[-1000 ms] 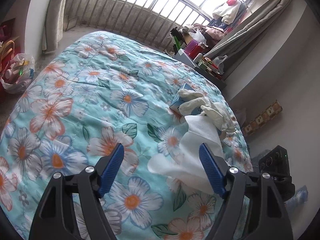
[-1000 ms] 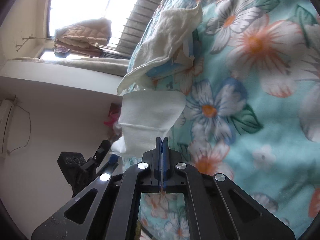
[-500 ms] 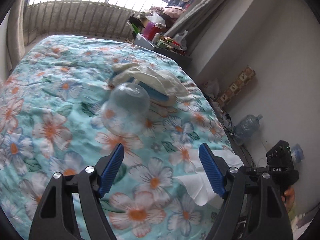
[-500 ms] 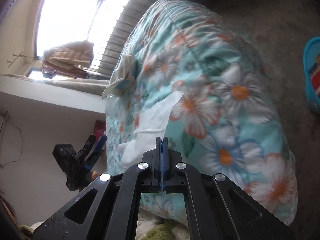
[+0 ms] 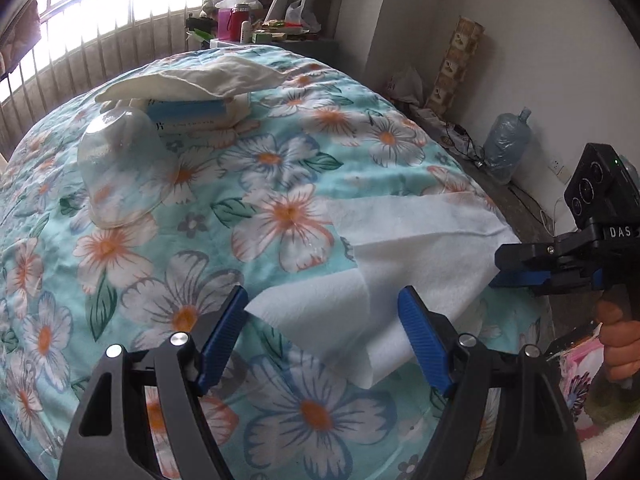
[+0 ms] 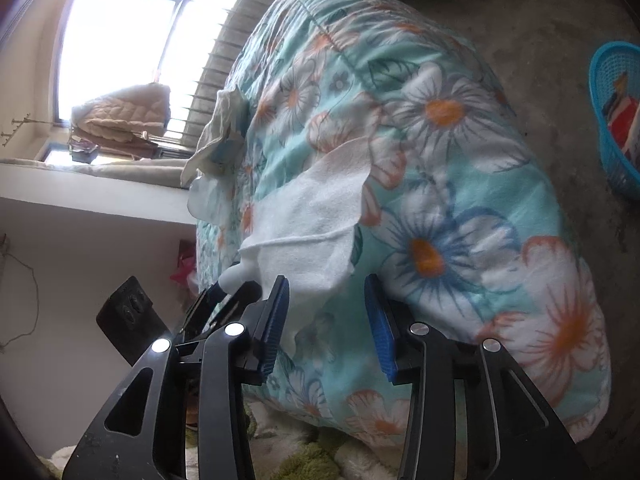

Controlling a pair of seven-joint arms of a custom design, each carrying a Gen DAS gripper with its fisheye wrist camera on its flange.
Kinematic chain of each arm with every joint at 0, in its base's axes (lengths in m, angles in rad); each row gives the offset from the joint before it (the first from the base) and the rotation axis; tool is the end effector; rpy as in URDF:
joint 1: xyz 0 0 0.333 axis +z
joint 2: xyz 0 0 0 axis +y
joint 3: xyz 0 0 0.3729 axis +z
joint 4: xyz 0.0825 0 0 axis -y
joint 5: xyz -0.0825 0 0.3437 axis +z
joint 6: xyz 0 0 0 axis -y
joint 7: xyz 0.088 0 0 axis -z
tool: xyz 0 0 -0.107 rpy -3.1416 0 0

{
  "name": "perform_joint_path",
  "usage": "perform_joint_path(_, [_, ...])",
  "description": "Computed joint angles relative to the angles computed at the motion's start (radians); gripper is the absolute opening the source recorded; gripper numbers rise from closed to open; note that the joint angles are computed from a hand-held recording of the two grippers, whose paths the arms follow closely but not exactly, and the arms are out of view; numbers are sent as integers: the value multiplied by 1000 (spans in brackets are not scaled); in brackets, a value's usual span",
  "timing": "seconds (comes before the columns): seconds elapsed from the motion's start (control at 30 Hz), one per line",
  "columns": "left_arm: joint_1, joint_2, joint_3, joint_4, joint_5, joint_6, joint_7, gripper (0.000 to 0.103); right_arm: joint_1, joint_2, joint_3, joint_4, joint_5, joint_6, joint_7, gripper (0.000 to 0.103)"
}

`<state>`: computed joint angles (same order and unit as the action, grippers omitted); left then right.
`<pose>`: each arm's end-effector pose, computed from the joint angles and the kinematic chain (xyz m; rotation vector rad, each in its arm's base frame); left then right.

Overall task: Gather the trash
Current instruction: 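Close the right tool on the white tissue sheet on the quilt, then grasp the white cloth glove with the left tool while right holds the tissue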

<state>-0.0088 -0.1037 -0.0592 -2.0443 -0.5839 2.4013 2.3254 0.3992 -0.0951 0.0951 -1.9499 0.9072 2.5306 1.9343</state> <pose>0.5190 -0.0409 0.6094 -1.4559 2.3958 -0.9052 0.4731 0.2485 0.6624 -1.1902 1.8980 0.5702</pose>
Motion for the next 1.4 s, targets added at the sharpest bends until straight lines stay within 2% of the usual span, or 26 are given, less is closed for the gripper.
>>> perform_joint_path(0.13, [-1, 2, -3, -4, 15, 12, -3, 75, 5, 42, 11, 44, -17, 25, -2, 39])
perform_joint_path(0.23, [-2, 1, -4, -7, 13, 19, -4, 75, 3, 71, 24, 89, -143, 12, 64, 32])
perform_joint_path(0.33, [-3, -3, -1, -13, -1, 22, 1, 75, 0, 71, 29, 100, -240, -9, 113, 10])
perform_joint_path(0.4, [-3, -3, 3, -12, -14, 18, 9, 75, 2, 75, 30, 103, -245, -9, 118, 3])
perform_joint_path(0.5, [3, -4, 13, -2, -48, -12, 23, 75, 2, 69, 32, 100, -271, -4, 129, 1])
perform_joint_path(0.67, [25, 2, 36, 41, -160, -74, 39, 75, -7, 67, 27, 115, -398, -7, 201, 1])
perform_joint_path(0.8, [40, 12, 39, 82, -240, -39, 65, 75, -20, 60, 19, 110, -462, -17, 245, 0])
perform_joint_path(0.97, [51, 54, 28, 174, -298, 32, 93, 75, -27, 50, 12, 84, -441, -9, 230, 0])
perform_joint_path(1.07, [60, 102, 12, 245, -258, 78, 46, 74, -29, 40, 9, 68, -414, 1, 211, 0])
perform_joint_path(1.23, [77, 215, -21, 390, -79, 122, -112, 62, -29, 29, 3, 43, -368, 11, 175, 0])
perform_joint_path(1.4, [77, 318, -66, 543, 101, 53, -189, 60, -29, 22, -1, 22, -313, 30, 133, 0])
